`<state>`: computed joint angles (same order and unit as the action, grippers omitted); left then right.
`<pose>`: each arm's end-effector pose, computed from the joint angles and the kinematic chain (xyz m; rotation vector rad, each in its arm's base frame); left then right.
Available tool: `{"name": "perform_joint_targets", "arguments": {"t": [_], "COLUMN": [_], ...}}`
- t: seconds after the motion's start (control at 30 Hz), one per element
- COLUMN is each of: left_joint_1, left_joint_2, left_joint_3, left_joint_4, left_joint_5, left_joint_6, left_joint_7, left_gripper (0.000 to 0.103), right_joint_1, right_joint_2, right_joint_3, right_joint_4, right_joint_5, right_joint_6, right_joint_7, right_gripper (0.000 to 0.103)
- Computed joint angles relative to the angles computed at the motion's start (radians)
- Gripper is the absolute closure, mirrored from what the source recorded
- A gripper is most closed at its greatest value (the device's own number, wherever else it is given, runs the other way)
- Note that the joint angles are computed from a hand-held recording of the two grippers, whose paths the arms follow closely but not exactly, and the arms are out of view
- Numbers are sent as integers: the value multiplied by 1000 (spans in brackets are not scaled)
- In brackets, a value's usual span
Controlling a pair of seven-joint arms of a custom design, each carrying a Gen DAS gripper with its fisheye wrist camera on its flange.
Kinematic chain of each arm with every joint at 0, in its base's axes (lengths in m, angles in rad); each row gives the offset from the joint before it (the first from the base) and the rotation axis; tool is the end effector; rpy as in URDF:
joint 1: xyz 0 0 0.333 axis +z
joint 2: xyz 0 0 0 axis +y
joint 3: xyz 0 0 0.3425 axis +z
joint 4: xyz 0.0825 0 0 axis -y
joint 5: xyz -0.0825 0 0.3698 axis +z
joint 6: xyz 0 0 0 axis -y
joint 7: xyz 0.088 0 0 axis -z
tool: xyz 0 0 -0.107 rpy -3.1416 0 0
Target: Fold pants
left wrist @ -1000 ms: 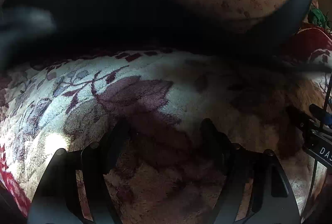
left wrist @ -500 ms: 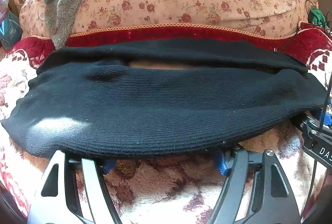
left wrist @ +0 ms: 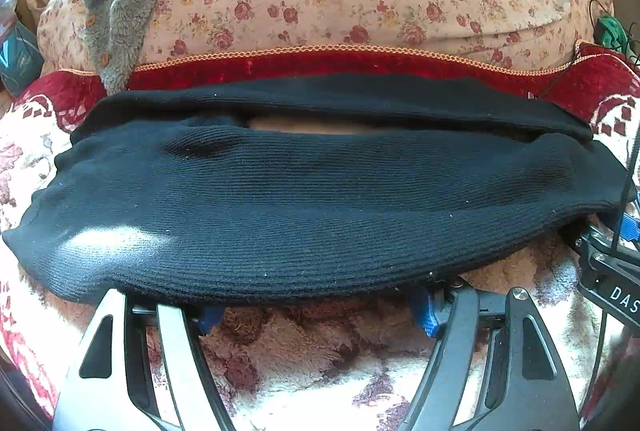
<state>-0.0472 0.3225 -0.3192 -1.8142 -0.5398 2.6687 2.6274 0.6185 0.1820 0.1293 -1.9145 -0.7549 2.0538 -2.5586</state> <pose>0.6380 -0.2038 0.4600 -0.8200 2.6052 -0.9028 0.4638 0.3746 0.4427 -0.7162 2.5888 -0.7242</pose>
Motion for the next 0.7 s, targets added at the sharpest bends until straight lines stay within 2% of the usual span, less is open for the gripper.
{"name": "perform_joint_targets", "arguments": {"t": [0.13,0.2,0.23,0.3,0.37,0.43,0.47,0.5,0.53,0.57,0.63,0.67,0.7], "left_joint_1": [17,24,28,35,24,19,-3,1,7,16,38,53,52], "left_joint_2": [-16,-36,-46,-73,-98,-112,-110,-114,-122,-134,-150,-157,-160], "left_joint_3": [-11,-3,3,8,29,57,96,99,98,92,80,75,81], "left_joint_4": [-9,-22,-27,-53,-76,-56,-18,-4,-7,-18,-35,-41,-37], "left_joint_5": [-23,-37,-45,-82,-63,7,93,109,96,65,-37,-107,-120], "left_joint_6": [-23,-43,-55,-38,-3,-65,-146,-171,-167,-148,-130,-134,-143], "left_joint_7": [46,57,62,95,104,50,-26,-43,-32,-3,73,123,128], "left_gripper": [30,30,30,30,30,30,30,30,30,30,30,30,30], "right_joint_1": [-4,-14,-18,-20,-15,-12,-9,-9,-2,7,22,32,43], "right_joint_2": [2,2,-14,-34,-51,-69,-79,-86,-90,-71,-69,-60,-46], "right_joint_3": [-5,0,-3,2,5,15,20,25,32,40,46,52,57], "right_joint_4": [4,15,-8,-32,-59,-68,-70,-71,-65,-33,-14,11,43], "right_joint_5": [-8,41,34,26,-23,-27,-34,-38,-60,-84,-123,-132,-134], "right_joint_6": [10,-6,29,51,91,113,115,118,106,43,17,-20,-64], "right_joint_7": [5,-66,-64,-96,-33,23,52,71,105,94,119,108,82], "right_gripper": [18,18,18,18,18,19,24,27,27,27,27,27,27]}}
